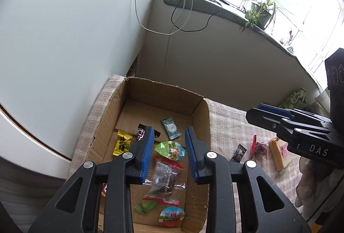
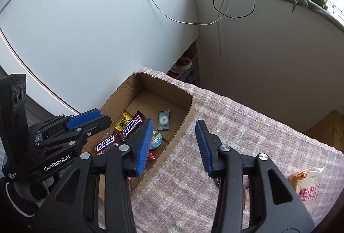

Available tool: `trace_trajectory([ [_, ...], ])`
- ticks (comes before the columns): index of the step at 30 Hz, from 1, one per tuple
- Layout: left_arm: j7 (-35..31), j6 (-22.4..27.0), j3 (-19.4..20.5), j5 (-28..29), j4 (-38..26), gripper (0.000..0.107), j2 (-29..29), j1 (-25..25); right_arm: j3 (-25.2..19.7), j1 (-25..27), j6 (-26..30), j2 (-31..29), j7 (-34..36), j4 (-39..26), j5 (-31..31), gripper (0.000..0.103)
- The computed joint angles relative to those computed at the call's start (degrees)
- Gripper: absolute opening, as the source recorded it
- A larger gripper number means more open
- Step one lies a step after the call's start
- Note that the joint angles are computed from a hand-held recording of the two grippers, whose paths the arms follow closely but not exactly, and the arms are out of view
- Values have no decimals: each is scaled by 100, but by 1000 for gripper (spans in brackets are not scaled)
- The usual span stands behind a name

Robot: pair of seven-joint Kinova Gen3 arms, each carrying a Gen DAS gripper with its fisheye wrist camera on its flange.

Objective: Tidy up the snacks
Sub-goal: 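Move both open tools back over the table toward the black candy and green jelly, then grasp the black candy wrapper with the left tool while the right tool grasps the small green jelly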

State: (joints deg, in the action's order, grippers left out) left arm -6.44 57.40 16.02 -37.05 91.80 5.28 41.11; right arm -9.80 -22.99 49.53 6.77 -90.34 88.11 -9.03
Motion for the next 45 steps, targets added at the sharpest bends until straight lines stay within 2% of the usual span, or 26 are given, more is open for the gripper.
trace_trajectory([
  [4,126,11,75,-116,-55,28,-45,114,144,257,-8,-470,133,371,-153,52],
  [8,178,-35,148,-187,-150,28,-16,214,369,582,86,-902,321,703,-393,54],
  [11,93,-94,162,-143,-282,28,88,298,540,808,152,-1189,416,947,-522,62],
  [14,31,-175,126,-106,-401,32,212,416,679,992,235,-1414,464,1153,-592,63],
  [20,-236,-452,0,144,-675,32,534,642,959,1268,442,-1716,641,1476,-723,63],
  [26,-947,-641,-191,592,-1051,32,951,802,1107,1314,474,-1778,1163,1840,-1090,63],
  [28,-1189,-673,-263,769,-1172,32,1089,826,1026,1304,393,-1803,1251,1983,-1090,62],
  [29,-1324,-717,-292,882,-1219,32,1150,815,945,1290,332,-1804,1231,2058,-1029,62],
  [33,-1792,-756,-427,1233,-1458,32,1446,825,773,1188,160,-1718,1216,2349,-1006,46],
  [38,-2325,-805,-554,1757,-1698,32,1775,709,661,1067,-155,-1563,1069,2635,-974,42],
  [40,-2520,-670,-620,1835,-1901,32,1943,738,639,1033,-249,-1489,1044,2706,-977,38],
  [45,-2899,-389,-772,2039,-2300,32,2319,758,617,983,-475,-1270,1009,2789,-1062,37],
])
